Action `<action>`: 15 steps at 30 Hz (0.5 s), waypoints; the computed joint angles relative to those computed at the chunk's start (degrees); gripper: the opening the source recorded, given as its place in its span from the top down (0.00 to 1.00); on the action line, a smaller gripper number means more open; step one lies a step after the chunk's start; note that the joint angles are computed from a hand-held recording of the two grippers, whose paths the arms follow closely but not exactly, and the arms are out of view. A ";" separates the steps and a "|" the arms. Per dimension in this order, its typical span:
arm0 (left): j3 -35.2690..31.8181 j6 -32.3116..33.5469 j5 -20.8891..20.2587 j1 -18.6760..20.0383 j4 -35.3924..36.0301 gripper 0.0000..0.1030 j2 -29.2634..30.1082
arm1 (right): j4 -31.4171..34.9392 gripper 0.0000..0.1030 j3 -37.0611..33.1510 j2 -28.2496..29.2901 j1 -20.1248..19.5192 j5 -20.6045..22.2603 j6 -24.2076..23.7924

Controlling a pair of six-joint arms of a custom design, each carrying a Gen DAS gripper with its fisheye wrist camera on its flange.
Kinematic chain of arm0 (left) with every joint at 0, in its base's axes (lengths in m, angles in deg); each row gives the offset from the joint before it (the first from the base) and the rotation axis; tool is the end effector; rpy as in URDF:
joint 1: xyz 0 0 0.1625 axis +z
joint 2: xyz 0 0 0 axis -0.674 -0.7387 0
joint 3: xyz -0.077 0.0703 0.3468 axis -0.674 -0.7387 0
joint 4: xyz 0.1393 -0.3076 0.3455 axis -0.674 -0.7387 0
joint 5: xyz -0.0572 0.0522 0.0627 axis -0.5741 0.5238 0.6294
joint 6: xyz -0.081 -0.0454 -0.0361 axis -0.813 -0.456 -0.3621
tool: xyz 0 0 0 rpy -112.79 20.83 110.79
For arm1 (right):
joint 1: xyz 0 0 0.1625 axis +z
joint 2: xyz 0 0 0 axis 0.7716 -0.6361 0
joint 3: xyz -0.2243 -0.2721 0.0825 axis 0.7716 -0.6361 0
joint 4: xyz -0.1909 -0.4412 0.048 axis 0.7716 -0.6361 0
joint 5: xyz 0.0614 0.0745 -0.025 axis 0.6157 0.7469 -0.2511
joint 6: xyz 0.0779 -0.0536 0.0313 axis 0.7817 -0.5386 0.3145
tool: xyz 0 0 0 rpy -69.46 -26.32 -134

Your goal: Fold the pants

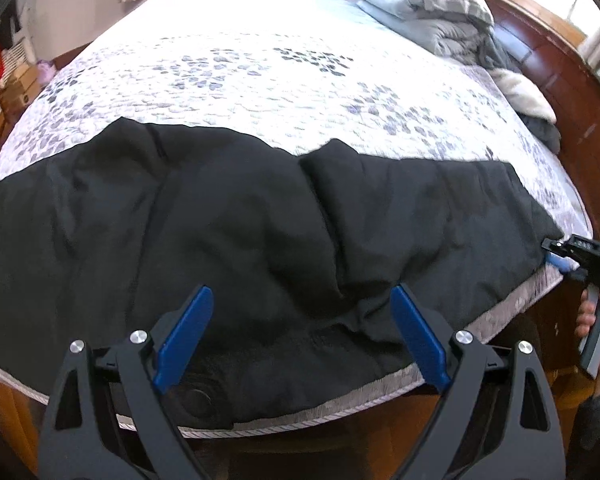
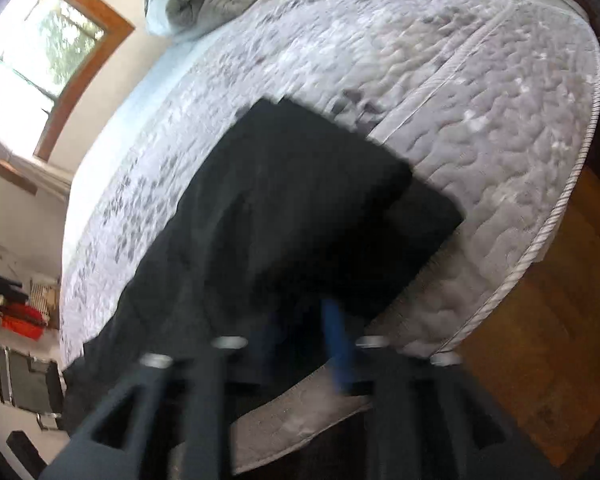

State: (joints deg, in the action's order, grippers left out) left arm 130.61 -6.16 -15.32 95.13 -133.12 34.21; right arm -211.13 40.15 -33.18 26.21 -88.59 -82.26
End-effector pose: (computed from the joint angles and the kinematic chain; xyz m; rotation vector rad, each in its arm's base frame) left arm -0.3072 -0.7445 0.0836 0.0597 2.4359 -0.7234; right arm -0.0952 -0.8525 0.4044 -0.3359 -2.5978 0.8439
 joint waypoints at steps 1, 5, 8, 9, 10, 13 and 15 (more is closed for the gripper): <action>0.05 -0.72 0.40 -0.04 -0.23 0.12 -0.02 | -1.53 0.38 -0.26 0.11 0.22 -1.74 -0.37; 0.06 -3.39 3.34 -0.62 -1.88 0.12 0.35 | -0.58 0.44 -3.12 1.12 -0.49 0.47 0.46; -0.95 -4.75 4.64 -1.14 -2.63 0.12 1.30 | 4.80 0.52 -8.80 4.14 -0.51 -1.37 2.93; -1.40 -5.08 5.07 -1.33 -2.80 0.11 1.73 | 5.79 0.52 -9.67 4.66 -0.52 -2.07 3.98; -1.85 -5.46 5.55 -1.51 -2.85 0.11 2.20 | 6.86 0.52 -10.23 4.96 -0.59 -2.42 5.27; -4.18 -7.04 6.49 -1.98 -0.98 0.11 4.04 | 6.86 0.52 -8.89 4.35 -0.84 -2.94 6.95; -5.94 -7.55 5.57 -2.10 0.06 0.11 5.36 | 7.17 0.51 -8.94 4.42 -0.95 -3.74 7.09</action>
State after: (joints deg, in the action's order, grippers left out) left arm 124.67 -13.71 -9.75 93.03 -133.06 39.57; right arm -203.96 31.20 -28.76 25.26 -92.33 -75.16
